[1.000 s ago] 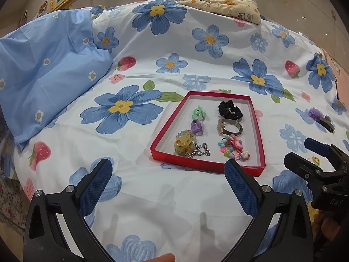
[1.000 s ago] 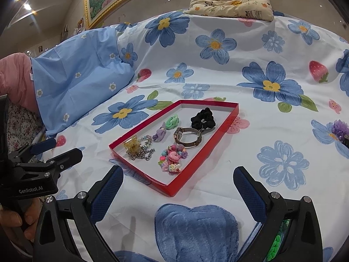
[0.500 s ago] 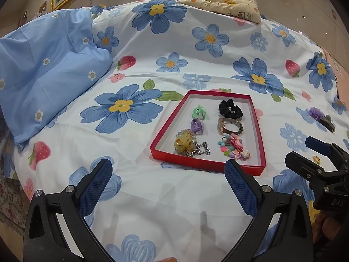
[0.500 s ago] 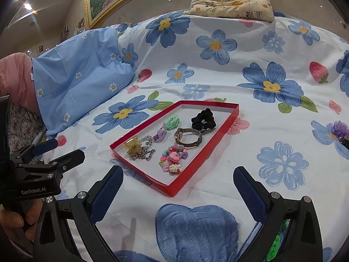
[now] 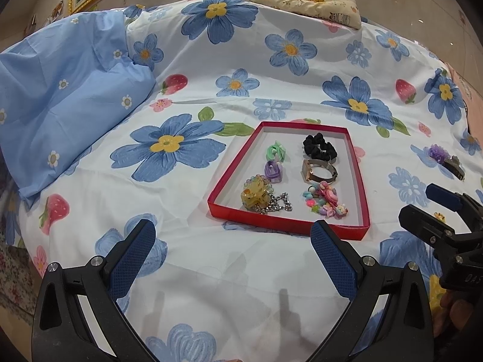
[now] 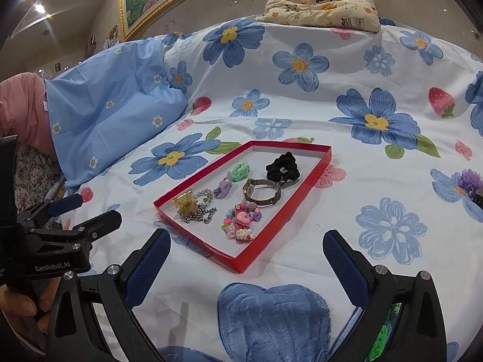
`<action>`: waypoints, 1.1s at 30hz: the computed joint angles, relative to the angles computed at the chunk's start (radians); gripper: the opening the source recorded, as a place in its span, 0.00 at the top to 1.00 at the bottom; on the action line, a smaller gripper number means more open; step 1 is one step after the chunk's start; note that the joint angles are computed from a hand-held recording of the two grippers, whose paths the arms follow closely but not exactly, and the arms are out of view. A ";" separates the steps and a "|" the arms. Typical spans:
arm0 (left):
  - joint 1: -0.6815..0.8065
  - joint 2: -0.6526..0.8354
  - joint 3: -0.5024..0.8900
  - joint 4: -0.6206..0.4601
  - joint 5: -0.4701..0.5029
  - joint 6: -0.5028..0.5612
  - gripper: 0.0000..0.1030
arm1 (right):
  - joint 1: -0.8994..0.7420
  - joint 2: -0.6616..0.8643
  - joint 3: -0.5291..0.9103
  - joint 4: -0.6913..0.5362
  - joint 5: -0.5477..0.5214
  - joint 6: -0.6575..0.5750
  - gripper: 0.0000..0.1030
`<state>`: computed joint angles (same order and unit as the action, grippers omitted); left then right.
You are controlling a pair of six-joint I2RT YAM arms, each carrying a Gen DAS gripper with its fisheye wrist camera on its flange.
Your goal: Organize jewelry
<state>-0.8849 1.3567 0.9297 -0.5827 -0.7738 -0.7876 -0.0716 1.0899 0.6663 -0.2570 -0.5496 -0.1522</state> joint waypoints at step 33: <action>-0.009 0.016 0.037 -0.031 -0.019 0.005 0.00 | -0.003 -0.003 0.004 -0.011 -0.003 -0.009 0.01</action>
